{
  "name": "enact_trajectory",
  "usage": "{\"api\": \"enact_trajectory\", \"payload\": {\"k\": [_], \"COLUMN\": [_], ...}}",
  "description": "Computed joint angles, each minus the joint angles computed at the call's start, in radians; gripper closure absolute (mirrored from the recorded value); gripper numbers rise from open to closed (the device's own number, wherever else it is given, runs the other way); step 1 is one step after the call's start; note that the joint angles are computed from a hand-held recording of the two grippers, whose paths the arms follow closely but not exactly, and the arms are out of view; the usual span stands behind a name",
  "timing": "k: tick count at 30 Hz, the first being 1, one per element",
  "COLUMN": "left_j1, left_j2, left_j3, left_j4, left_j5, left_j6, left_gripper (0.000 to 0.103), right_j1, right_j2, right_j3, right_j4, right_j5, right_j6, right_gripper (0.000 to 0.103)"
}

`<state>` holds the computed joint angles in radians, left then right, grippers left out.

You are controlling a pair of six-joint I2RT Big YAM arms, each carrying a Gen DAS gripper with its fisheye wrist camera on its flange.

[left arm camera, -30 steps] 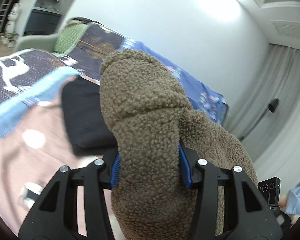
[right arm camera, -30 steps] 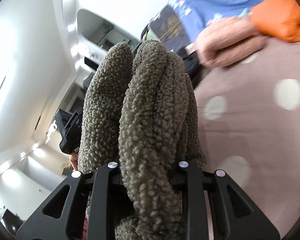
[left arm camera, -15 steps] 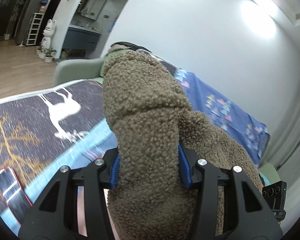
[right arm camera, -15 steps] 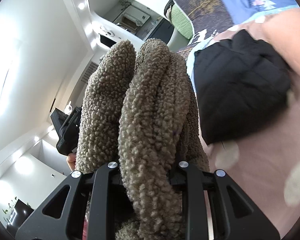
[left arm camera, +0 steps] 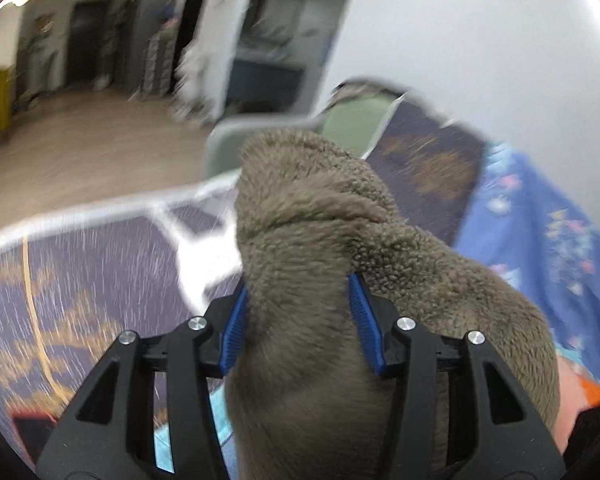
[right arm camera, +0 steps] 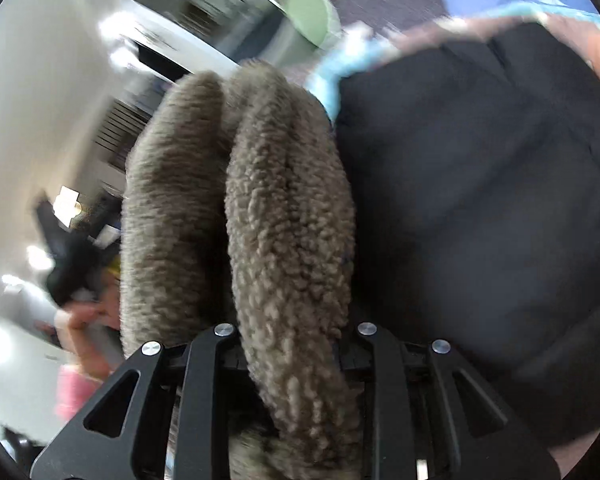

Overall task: Fold large clothes
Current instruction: 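Carry the fleece bundle with both tools beside the folded black jacket, then lower the fleece bundle onto the bed and open both tools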

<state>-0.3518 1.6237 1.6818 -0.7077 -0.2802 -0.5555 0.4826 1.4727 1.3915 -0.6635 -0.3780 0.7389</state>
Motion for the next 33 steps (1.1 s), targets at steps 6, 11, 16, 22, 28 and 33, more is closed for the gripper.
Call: {"api": "enact_trajectory", "payload": {"k": [6, 11, 16, 22, 28, 33], "left_j1": [-0.067, -0.112, -0.187, -0.324, -0.493, -0.628], "left_j2": [0.101, 0.056, -0.044, -0.144, -0.221, -0.260], "left_j3": [-0.014, -0.013, -0.117, -0.249, -0.335, -0.347], "left_j4": [-0.004, -0.020, 0.036, 0.071, 0.068, -0.002], "left_j5": [0.001, -0.019, 0.022, 0.000, -0.054, -0.168], "left_j6": [0.141, 0.261, 0.278, 0.216, 0.112, -0.014], "left_gripper": [0.061, 0.047, 0.038, 0.021, 0.009, 0.005], "right_j1": [0.029, 0.078, 0.154, 0.285, 0.427, 0.494], "right_j2": [-0.031, -0.088, -0.309, -0.518, -0.677, -0.714], "right_j3": [-0.055, -0.035, -0.149, -0.250, -0.324, -0.321], "right_j4": [-0.011, -0.081, -0.133, -0.315, -0.461, -0.520], "right_j5": [0.092, 0.221, 0.369, 0.649, 0.895, 0.975], "right_j6": [-0.056, -0.074, -0.162, -0.237, -0.102, -0.035], "right_gripper": [0.073, 0.059, 0.057, 0.051, 0.051, 0.045]}}
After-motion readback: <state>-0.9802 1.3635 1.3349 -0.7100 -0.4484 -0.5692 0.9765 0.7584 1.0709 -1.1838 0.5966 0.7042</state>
